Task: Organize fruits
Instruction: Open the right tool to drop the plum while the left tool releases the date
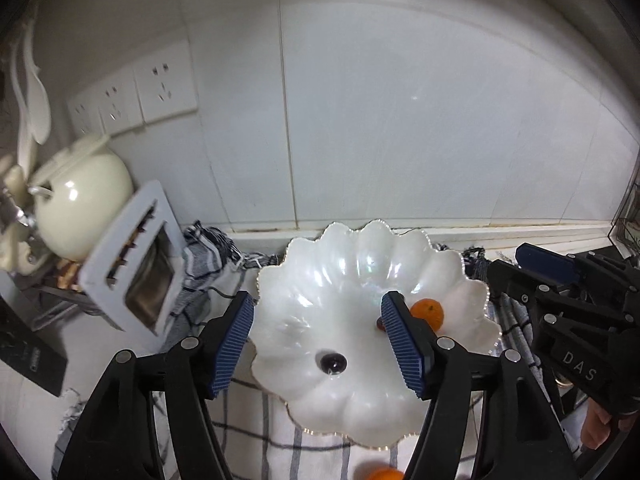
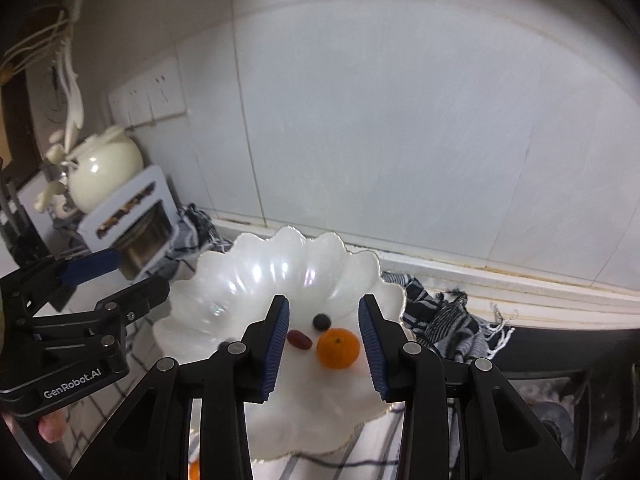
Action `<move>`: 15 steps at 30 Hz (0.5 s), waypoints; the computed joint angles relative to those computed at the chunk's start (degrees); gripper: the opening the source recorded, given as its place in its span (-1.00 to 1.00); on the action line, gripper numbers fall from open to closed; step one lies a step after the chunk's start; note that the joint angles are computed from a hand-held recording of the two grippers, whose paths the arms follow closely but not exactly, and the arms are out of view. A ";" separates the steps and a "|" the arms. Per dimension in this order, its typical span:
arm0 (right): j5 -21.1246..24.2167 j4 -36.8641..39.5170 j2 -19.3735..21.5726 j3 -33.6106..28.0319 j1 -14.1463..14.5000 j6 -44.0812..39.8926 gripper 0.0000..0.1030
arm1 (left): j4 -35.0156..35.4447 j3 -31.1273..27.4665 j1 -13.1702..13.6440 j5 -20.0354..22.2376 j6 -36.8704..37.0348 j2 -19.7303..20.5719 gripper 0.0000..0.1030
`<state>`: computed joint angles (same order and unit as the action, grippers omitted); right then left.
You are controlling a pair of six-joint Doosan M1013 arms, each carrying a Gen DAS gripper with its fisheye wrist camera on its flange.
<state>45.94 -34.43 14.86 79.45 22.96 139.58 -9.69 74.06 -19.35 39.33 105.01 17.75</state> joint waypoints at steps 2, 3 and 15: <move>-0.29 -1.47 -1.04 0.91 0.70 1.32 -0.26 | -0.84 1.51 0.14 -1.38 0.80 -1.42 0.28; -0.10 -1.68 -1.31 1.09 0.95 1.49 -0.18 | -1.03 2.21 0.17 -2.12 1.07 -2.00 0.28; 0.08 -10.14 -6.31 6.06 4.90 10.91 -0.12 | -7.57 9.77 1.11 -5.82 6.65 -8.58 0.28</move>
<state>46.02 -44.57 8.56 85.51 27.87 150.49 -17.25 83.83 -18.24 33.52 111.66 9.17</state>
